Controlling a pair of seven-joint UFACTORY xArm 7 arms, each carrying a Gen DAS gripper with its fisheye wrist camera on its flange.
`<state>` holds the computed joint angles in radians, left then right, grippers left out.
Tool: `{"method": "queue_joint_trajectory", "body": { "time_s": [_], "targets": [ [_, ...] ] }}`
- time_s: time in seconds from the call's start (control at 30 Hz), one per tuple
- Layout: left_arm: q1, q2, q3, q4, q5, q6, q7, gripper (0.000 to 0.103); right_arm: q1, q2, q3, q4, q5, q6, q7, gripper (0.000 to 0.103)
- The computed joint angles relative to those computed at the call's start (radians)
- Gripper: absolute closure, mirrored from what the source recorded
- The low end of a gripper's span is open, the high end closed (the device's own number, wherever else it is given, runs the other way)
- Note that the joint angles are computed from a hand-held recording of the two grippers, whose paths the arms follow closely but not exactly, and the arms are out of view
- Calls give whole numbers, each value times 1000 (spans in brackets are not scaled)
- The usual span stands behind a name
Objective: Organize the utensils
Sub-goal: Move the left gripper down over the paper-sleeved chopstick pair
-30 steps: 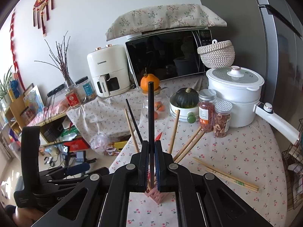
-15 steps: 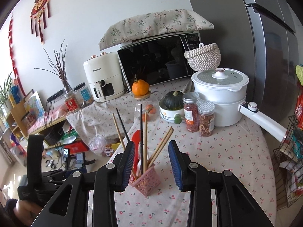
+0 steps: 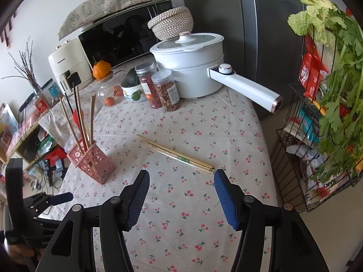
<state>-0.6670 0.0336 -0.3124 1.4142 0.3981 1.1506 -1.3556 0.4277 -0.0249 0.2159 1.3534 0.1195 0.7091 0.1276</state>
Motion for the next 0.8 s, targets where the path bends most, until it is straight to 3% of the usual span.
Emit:
{"method": "queue_joint_trajectory", "body": {
  "time_s": [0.17, 0.3, 0.43, 0.53, 0.57, 0.7, 0.8],
  "targets": [
    [-43, 184, 27, 184, -2, 84, 40, 23, -39, -33, -38, -75, 89, 47, -65, 39],
    [-77, 281, 84, 298, 1, 123, 23, 23, -67, -42, -50, -123, 64, 72, -86, 38],
    [-67, 302, 136, 308, -17, 62, -63, 24, -90, -31, -63, -139, 86, 94, -98, 38],
    [-57, 348, 160, 362, -21, 67, -106, 35, -104, -21, -68, -136, 105, 101, -96, 38],
    [-53, 360, 168, 375, -24, 63, -114, 44, -107, -16, -68, -131, 109, 101, -98, 38],
    [-39, 398, 200, 406, -28, 17, -172, 65, -113, 12, -64, -106, 105, 104, -84, 38],
    [-27, 410, 219, 410, -27, 3, -228, 70, -113, 23, -61, -96, 109, 106, -80, 38]
  ]
}}
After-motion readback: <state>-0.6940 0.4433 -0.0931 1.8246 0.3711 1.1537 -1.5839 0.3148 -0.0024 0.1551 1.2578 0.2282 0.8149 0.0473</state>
